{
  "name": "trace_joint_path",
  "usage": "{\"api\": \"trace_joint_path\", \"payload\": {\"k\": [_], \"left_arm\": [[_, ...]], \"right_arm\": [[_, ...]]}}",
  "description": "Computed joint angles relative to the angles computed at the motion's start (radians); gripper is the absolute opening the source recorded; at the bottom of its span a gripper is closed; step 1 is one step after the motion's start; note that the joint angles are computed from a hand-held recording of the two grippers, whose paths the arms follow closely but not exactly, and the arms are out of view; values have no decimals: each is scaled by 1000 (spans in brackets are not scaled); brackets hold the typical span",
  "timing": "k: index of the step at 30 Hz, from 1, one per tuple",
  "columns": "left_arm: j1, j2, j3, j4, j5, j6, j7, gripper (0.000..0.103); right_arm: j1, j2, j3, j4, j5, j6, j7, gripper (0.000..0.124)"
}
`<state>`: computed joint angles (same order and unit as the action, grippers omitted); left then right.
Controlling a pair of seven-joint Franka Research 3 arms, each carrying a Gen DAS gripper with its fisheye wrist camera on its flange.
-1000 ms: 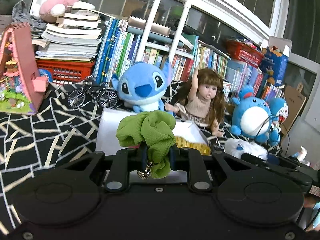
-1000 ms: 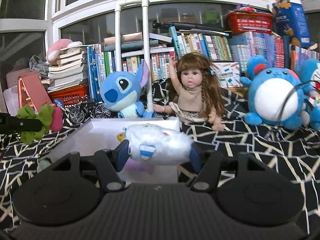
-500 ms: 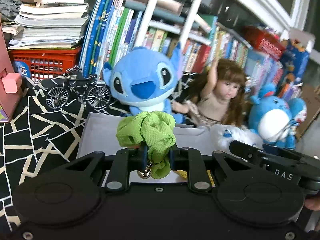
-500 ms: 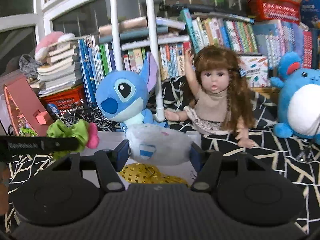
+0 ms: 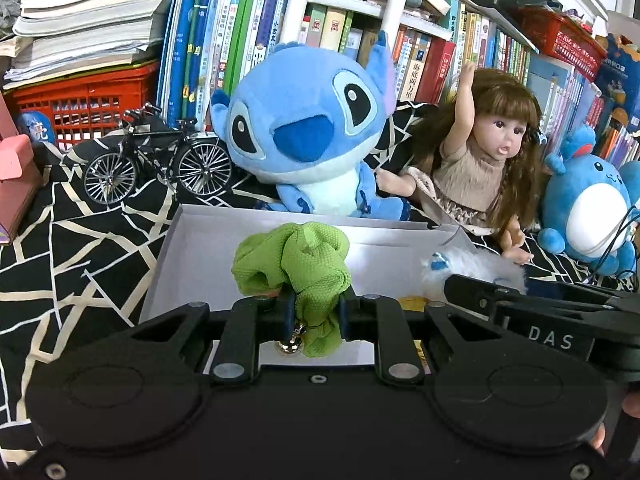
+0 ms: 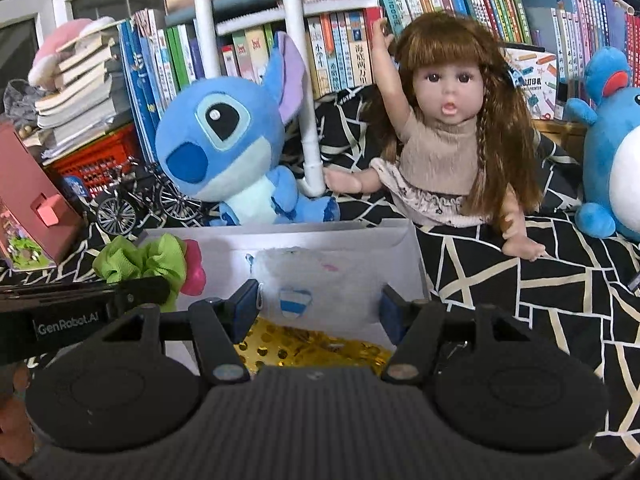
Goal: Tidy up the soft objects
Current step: 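Lift and carry the white plush and green scrunchie over the white box, then open the right tool to drop the white plush while the left tool releases the scrunchie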
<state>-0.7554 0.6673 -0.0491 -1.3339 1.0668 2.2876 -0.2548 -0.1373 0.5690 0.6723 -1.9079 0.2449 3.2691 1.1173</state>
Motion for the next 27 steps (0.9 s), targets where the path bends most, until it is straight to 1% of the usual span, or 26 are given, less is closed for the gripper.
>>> {"api": "trace_joint_path", "payload": {"k": [7,10,18,22,23,25,27], "left_arm": [[-3,10,2,11,3,4,11,19],[-6,13,5,15,3,-1,15,20],[-5,3,1,5,-1,3,31,24],[-13,4,1,11,1,-16,37,25],[-14,2,1,8,3,-17,34,27],[-15,-2,0,5,5,-18,30,31],[-15,-5,-2,1,7,-20,29,35]], "right_arm": [[15,10,-15,16,18,-24,-10,65],[16,12,-12,19,30,-26,-23,65],[-33,27,46,15,50,-30,-61,66],[-74,38,91,4,56,-17,-72,68],[-87,42,105,0,54,-12,-73,69],[-114,46,133,-9,43,-4,-71,76],[-142,49,161,-22,27,5,-68,79]]}}
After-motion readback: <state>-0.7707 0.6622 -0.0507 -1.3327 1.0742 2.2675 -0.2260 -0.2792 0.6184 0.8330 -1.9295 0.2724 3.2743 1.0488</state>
